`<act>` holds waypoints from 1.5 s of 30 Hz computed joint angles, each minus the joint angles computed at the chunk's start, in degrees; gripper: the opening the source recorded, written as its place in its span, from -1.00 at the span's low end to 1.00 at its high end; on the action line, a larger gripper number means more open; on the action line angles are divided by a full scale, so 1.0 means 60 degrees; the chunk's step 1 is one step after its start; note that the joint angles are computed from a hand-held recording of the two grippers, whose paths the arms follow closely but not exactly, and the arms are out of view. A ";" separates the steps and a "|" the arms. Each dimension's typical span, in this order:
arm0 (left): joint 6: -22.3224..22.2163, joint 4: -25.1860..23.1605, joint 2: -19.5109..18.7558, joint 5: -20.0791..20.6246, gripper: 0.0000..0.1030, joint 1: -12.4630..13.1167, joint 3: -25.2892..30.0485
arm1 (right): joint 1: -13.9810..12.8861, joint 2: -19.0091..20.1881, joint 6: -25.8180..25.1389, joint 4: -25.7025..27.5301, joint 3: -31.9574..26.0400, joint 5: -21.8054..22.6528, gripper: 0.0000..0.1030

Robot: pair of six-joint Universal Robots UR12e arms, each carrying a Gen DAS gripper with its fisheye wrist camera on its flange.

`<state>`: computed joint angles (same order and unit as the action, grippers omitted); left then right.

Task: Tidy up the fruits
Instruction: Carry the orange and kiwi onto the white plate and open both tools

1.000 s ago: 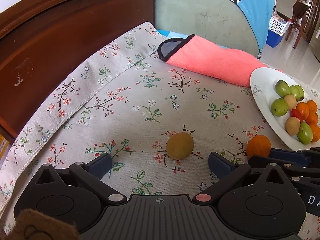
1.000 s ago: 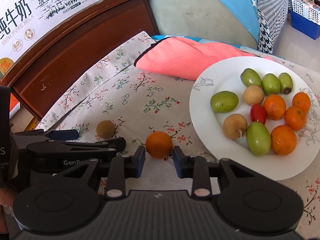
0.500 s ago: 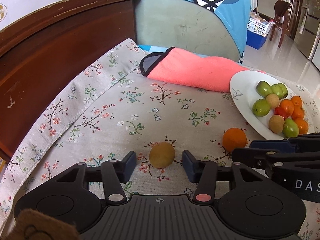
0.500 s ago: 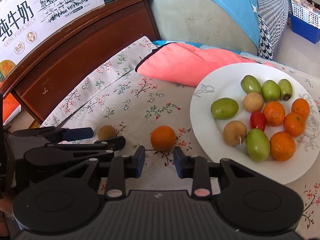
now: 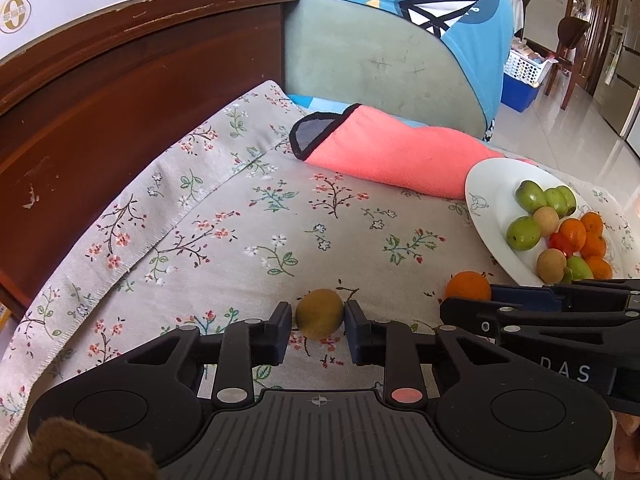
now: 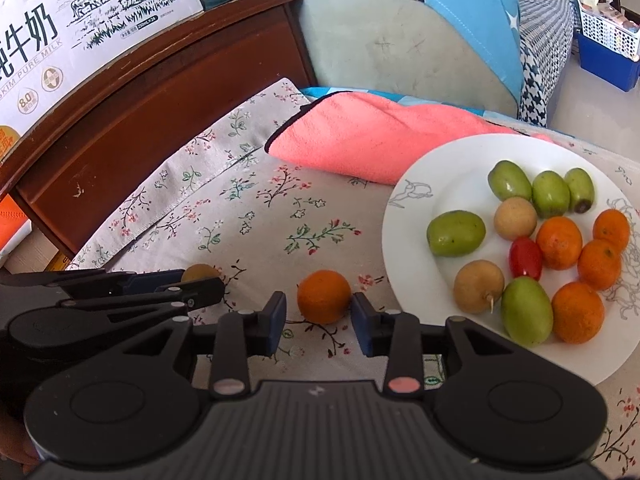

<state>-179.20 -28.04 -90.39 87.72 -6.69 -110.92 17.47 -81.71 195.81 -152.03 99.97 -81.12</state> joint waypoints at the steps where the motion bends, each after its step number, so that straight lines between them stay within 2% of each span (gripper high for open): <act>1: -0.0020 0.0007 0.0001 0.0031 -0.49 -0.0007 0.0007 | 0.0009 0.0006 -0.0051 -0.0004 -0.0005 -0.0021 -0.34; 2: -0.0046 0.0016 0.0004 0.0037 -0.49 -0.0010 0.0015 | 0.0013 0.0005 -0.0083 -0.0043 0.0005 -0.0037 -0.43; 11: 0.0016 0.0249 0.0009 -0.0016 -0.49 -0.0122 0.0109 | -0.0092 -0.0269 -0.0074 -0.0371 0.0211 0.0313 -0.44; 17: -0.0067 0.0365 -0.0030 -0.0220 -0.49 -0.0265 0.0246 | -0.0301 -0.0603 0.0089 -0.0582 0.0396 0.0279 -0.44; 30: -0.0233 0.0789 -0.0362 -0.0944 -0.49 -0.0652 0.0734 | -0.1028 -0.1263 0.1629 -0.1385 0.0774 -0.0629 -0.43; 36: -0.0367 0.1117 -0.0622 -0.1474 -0.49 -0.0695 0.0935 | -0.1178 -0.1339 0.2182 -0.1251 0.0797 -0.0943 -0.43; 45: -0.0376 0.1300 -0.1004 -0.1595 -0.49 -0.0773 0.1226 | -0.1306 -0.1392 0.3135 -0.0881 0.0851 -0.1112 -0.43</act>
